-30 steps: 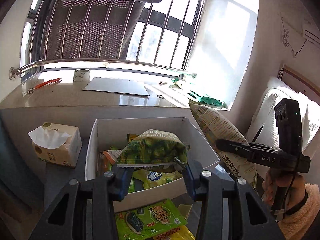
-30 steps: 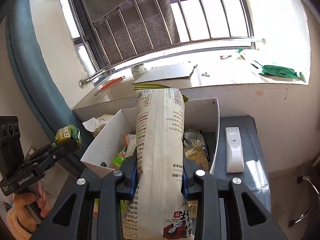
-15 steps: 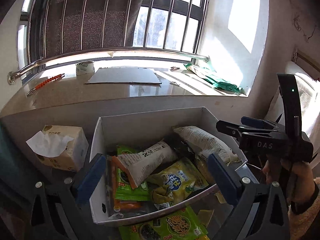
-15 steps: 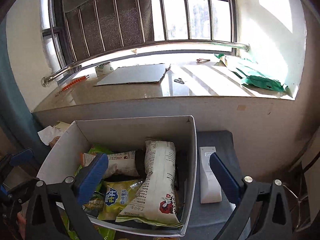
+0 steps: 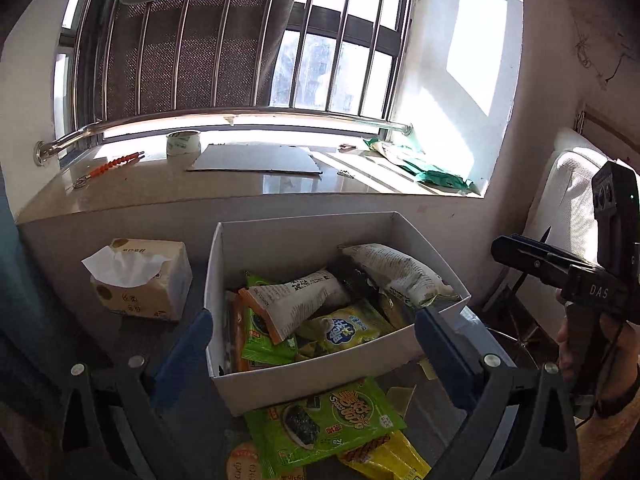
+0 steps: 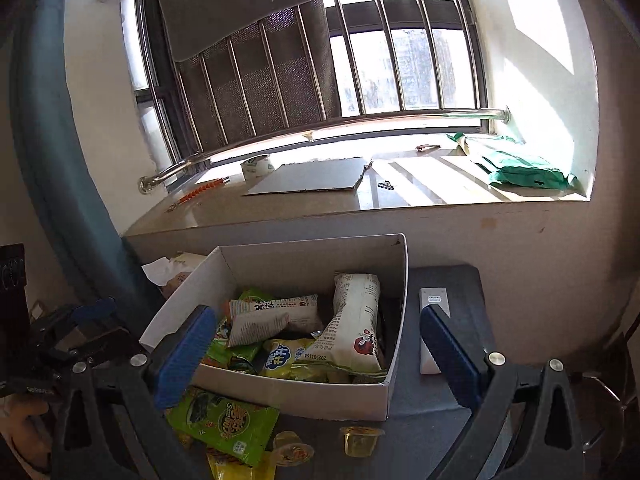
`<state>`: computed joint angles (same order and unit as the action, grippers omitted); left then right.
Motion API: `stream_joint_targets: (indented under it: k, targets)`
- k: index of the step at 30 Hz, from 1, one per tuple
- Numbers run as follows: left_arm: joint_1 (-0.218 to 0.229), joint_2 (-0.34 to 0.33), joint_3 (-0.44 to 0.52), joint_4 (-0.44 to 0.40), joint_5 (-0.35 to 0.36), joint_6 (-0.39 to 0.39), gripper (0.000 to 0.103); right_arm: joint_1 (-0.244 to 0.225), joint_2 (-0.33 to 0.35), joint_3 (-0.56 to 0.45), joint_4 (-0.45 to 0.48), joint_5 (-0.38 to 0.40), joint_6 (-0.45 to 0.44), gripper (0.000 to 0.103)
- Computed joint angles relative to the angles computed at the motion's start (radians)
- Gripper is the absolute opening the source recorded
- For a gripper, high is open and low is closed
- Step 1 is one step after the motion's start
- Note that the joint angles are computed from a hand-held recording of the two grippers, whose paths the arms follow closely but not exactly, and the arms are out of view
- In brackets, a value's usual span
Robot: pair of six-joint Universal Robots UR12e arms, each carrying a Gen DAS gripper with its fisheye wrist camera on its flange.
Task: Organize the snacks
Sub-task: 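Move both grippers back toward the remaining snacks on the table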
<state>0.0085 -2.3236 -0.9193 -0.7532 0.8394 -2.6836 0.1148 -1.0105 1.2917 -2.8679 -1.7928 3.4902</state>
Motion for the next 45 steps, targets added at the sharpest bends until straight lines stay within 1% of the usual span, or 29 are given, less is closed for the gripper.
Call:
stream_joint_targets:
  k: [5,7,9,10,11,12,14,15,16,18,19,23,26,28,30,31,32,33,34,35,36,38,40,41,42,43,45]
  targets:
    - [0.022,0.069,-0.13,0.033,-0.044,0.024,0.103,0.024,-0.042,0.101,-0.098,-0.001,-0.009,0.103]
    - [0.031,0.094,-0.183,0.056,-0.053,0.037,0.103,0.028,-0.058,0.14,-0.128,0.031,-0.009,0.103]
    - [0.039,0.118,-0.244,0.104,-0.043,0.029,0.103,0.028,-0.074,0.18,-0.141,0.095,-0.011,0.103]
    - [0.044,0.129,-0.273,0.116,-0.049,0.026,0.103,0.031,-0.079,0.2,-0.154,0.107,-0.012,0.103]
    - [0.048,0.137,-0.291,0.098,-0.058,0.038,0.103,0.037,-0.084,0.22,-0.171,0.104,-0.01,0.103]
    - [0.052,0.148,-0.314,0.08,-0.06,0.048,0.103,0.047,-0.087,0.241,-0.187,0.084,0.0,0.103]
    - [0.058,0.165,-0.357,0.093,-0.052,0.024,0.103,0.059,-0.094,0.274,-0.2,0.062,0.021,0.103]
    - [0.062,0.172,-0.375,0.091,-0.055,0.018,0.103,0.063,-0.097,0.292,-0.208,0.059,0.047,0.103]
    - [0.065,0.18,-0.392,0.076,-0.063,0.023,0.103,0.064,-0.102,0.31,-0.219,0.064,0.076,0.103]
    - [0.069,0.194,-0.422,0.056,-0.073,0.032,0.103,0.064,-0.111,0.341,-0.228,0.101,0.11,0.103]
    - [0.071,0.202,-0.437,0.047,-0.075,0.035,0.103,0.067,-0.114,0.349,-0.221,0.096,0.123,0.103]
    - [0.072,0.224,-0.477,0.0,-0.079,0.071,0.103,0.08,-0.117,0.374,-0.214,0.081,0.114,0.103]
    - [0.069,0.235,-0.5,0.011,-0.062,0.083,0.103,0.083,-0.11,0.371,-0.187,0.089,0.082,0.103]
    - [0.066,0.237,-0.508,0.029,-0.045,0.075,0.103,0.086,-0.104,0.364,-0.17,0.077,0.066,0.103]
    - [0.065,0.237,-0.508,0.016,-0.045,0.085,0.103,0.087,-0.095,0.353,-0.16,0.065,0.038,0.103]
    - [0.066,0.237,-0.509,0.011,-0.052,0.086,0.103,0.084,-0.089,0.342,-0.142,0.069,0.009,0.103]
    - [0.067,0.236,-0.508,0.007,-0.058,0.084,0.103,0.083,-0.082,0.324,-0.109,0.056,-0.027,0.103]
    - [0.067,0.234,-0.505,-0.002,-0.059,0.083,0.103,0.086,-0.073,0.303,-0.072,0.02,-0.058,0.103]
    - [0.067,0.233,-0.502,-0.012,-0.059,0.085,0.103,0.087,-0.061,0.284,-0.054,-0.006,-0.088,0.103]
    - [0.068,0.233,-0.502,-0.011,-0.059,0.083,0.103,0.084,-0.051,0.266,-0.038,-0.013,-0.114,0.103]
    - [0.069,0.233,-0.504,-0.003,-0.06,0.077,0.103,0.079,-0.04,0.249,-0.026,-0.009,-0.134,0.103]
    - [0.071,0.232,-0.503,-0.011,-0.063,0.082,0.103,0.065,-0.021,0.215,0.008,0.031,-0.155,0.103]
    - [0.072,0.231,-0.505,-0.002,-0.05,0.069,0.103,0.053,-0.001,0.185,0.027,0.064,-0.157,0.103]
    - [0.073,0.231,-0.506,0.006,-0.049,0.058,0.103,0.044,0.009,0.167,0.05,0.095,-0.156,0.103]
    - [0.075,0.229,-0.507,0.016,-0.049,0.042,0.103,0.039,0.018,0.149,0.076,0.111,-0.159,0.103]
    - [0.076,0.227,-0.505,0.016,-0.049,0.028,0.103,0.038,0.028,0.131,0.105,0.109,-0.166,0.103]
    - [0.078,0.222,-0.496,0.008,-0.055,0.013,0.103,0.034,0.045,0.108,0.12,0.116,-0.186,0.103]
